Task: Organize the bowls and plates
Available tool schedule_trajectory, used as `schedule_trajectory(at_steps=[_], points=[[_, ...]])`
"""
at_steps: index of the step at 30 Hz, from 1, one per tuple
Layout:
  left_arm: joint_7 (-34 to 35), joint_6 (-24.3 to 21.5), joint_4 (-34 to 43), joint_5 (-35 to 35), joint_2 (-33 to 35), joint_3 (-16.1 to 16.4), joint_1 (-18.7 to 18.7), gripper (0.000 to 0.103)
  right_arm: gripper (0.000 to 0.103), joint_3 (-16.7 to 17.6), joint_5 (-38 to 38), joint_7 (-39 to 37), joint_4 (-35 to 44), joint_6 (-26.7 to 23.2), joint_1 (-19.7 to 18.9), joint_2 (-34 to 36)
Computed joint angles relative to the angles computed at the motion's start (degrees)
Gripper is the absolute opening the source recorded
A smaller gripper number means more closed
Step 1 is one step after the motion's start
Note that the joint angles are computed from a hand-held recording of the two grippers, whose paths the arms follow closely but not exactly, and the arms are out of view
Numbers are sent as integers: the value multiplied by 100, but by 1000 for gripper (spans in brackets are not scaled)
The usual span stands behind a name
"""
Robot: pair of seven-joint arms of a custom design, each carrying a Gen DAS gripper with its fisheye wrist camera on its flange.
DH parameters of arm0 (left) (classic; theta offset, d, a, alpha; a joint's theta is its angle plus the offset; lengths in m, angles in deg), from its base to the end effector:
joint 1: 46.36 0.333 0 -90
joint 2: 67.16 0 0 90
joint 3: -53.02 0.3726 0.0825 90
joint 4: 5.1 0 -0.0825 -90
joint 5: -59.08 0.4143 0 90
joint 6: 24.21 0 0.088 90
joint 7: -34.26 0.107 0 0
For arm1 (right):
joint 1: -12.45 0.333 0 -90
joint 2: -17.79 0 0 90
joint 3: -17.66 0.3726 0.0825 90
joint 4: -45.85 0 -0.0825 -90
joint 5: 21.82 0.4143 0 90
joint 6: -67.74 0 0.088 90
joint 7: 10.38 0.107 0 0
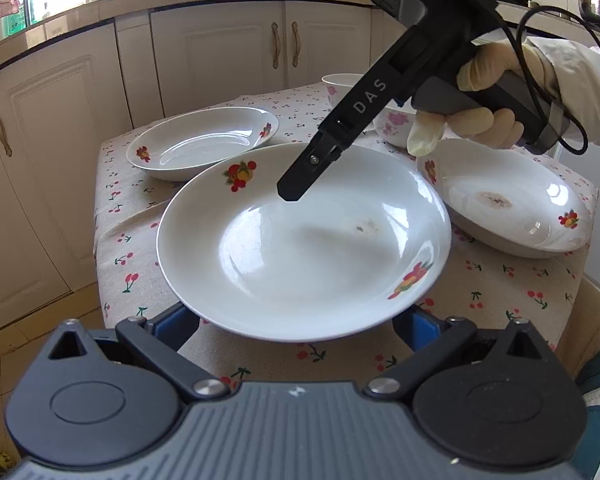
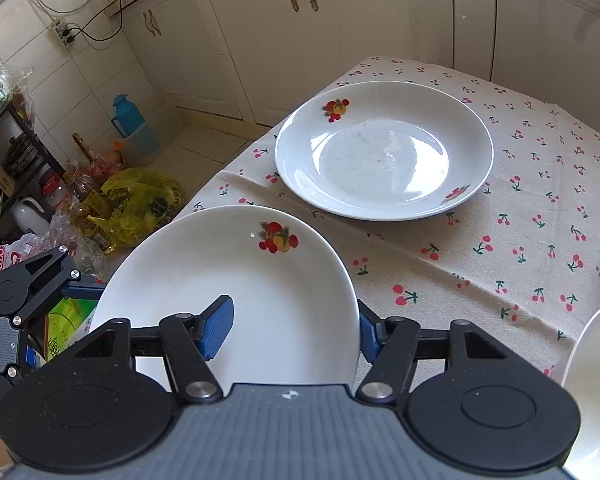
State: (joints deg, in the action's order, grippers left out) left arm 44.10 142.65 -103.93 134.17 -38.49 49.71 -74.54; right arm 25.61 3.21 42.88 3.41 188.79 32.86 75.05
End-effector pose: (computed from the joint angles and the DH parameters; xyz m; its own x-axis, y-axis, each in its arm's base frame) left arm 0.6021 -0.4310 0.3726 -0.3074 -0.9505 -0.0444 -0.6034 0.2308 -0.7633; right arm 0.8149 0.3859 0.4190 0.7993 -0.5503 -0.2415 -0.5808 -0.6041 -0.5457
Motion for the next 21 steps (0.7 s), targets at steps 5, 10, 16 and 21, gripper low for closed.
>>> schedule_trajectory(at_steps=[5, 10, 16, 21], points=[[150, 38, 95, -174, 96, -15, 27, 102, 69, -29, -59, 160, 382, -121, 10, 244], [321, -12, 153, -330, 141, 11, -15, 102, 69, -11, -106, 245, 733, -273, 4, 452], [380, -63, 144, -419, 125, 28, -58, 102, 76, 32, -92, 197, 730, -295, -11, 461], [314, -260, 52, -468, 16, 18, -98, 102, 96, 48, 13, -111, -89, 260, -23, -4]])
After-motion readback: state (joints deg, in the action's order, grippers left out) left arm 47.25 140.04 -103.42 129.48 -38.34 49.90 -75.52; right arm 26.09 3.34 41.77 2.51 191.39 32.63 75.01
